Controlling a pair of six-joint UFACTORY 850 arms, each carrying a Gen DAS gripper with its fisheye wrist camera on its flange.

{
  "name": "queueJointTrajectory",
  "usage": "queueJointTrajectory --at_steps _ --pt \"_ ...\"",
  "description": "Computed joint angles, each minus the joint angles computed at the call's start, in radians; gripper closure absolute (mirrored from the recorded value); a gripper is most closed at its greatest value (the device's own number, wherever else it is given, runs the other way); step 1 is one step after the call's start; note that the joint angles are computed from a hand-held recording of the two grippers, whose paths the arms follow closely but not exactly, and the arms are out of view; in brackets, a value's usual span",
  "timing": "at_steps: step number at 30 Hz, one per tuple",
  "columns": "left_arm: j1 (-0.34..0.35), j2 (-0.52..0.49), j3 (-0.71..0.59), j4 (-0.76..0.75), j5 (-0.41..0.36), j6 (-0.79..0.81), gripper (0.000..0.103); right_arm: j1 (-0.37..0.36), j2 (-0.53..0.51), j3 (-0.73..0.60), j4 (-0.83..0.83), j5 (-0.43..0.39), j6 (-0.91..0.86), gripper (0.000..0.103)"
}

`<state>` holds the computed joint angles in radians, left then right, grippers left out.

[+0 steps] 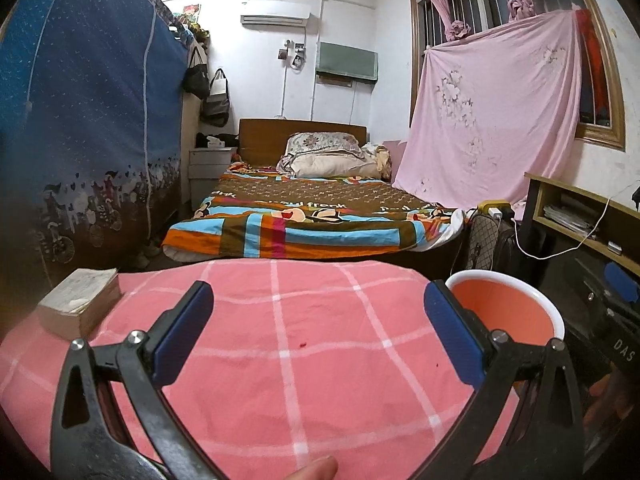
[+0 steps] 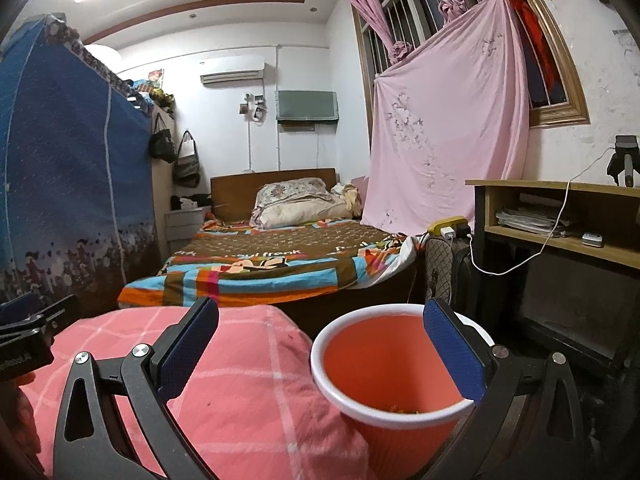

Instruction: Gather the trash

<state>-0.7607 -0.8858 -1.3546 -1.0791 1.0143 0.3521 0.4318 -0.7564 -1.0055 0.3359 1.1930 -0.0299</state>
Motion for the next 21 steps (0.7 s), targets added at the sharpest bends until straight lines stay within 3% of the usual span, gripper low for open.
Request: queueJointTrajectory --at_steps 21 --pt "-0.045 0.078 0.208 -0.051 0.095 -0.076 0.016 0.095 0.035 0.116 0.043 0.11 0.004 0.0"
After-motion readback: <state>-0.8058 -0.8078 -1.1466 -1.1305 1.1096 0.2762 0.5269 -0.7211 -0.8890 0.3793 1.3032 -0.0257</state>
